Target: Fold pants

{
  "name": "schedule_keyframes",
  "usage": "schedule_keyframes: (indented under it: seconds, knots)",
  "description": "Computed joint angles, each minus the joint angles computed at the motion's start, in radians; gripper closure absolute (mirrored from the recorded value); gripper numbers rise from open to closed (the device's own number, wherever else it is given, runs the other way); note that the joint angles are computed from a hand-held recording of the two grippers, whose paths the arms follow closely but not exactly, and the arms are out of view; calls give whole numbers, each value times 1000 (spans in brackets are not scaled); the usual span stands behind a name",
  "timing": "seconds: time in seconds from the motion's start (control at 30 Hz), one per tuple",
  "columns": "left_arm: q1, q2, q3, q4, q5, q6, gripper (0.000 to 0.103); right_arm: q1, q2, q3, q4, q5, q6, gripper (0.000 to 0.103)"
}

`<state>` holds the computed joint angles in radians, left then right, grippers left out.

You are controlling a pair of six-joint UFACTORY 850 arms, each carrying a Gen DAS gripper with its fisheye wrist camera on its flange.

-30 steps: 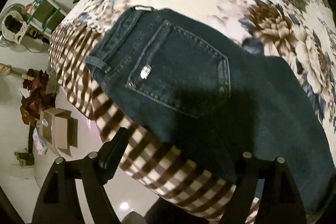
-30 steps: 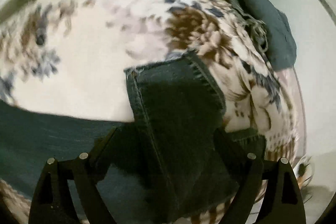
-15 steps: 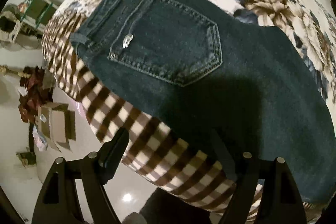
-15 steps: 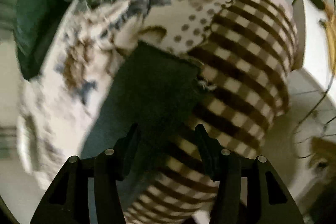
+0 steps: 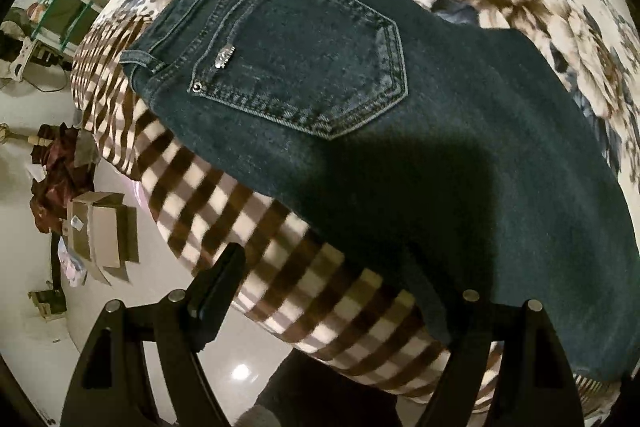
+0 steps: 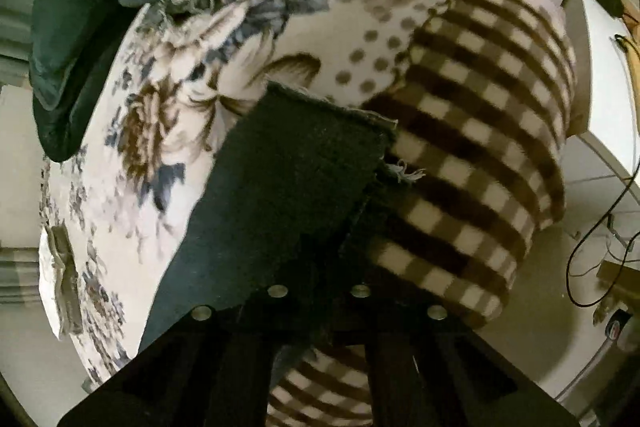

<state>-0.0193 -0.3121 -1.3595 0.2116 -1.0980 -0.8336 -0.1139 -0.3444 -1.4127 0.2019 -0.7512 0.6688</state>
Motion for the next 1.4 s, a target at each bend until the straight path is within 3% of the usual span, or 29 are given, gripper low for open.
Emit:
schedule_keyframes:
  seconds: [0.13,0.2,0.27,0.33,0.4,0.57,0.6,0.63,0.67,0.77,0.83,0.9,1.0,1.17,1.33,1.4]
  knots:
    - [-4,10,9,-15,5,16,24,7,12,-2,-71,-24,31,101]
    - [-6,12,11,-18,8,23,24,-17,16,22,0,-32,-19,100]
    - [-8,12,12,-26,7,30,24,-51,12,43,118,-38,-73,92]
    - [-8,17,13,-47,15,37,24,-76,40,93,233,14,-131,55]
    - [-18,22,10,-56,28,50,24,-94,72,150,350,75,-201,47]
    - [-58,2,-16,-78,79,104,24,-120,43,222,810,122,-577,46]
    - [-62,-6,-20,-86,87,108,24,-118,47,242,915,160,-666,50]
    - [-62,-11,-20,-93,95,107,24,-116,59,263,1020,207,-756,64]
    - [-59,-16,-16,-110,107,106,24,-113,63,278,1120,244,-843,68]
    - [-30,-24,20,-205,148,110,23,-113,28,279,1252,268,-907,67]
    - [-6,-21,56,-268,194,119,13,-116,-2,266,1269,249,-902,72]
    - [20,-20,87,-340,243,155,2,-112,-2,250,1184,287,-823,95]
    - [42,-29,98,-415,268,221,0,-110,20,220,990,328,-648,95]
    - [54,-43,72,-442,232,258,0,-50,50,104,598,314,-397,96]
    - [53,-4,40,-368,200,273,0,106,60,-84,179,242,-136,96]
    - [54,29,37,-301,191,272,0,185,43,-158,85,200,-75,96]
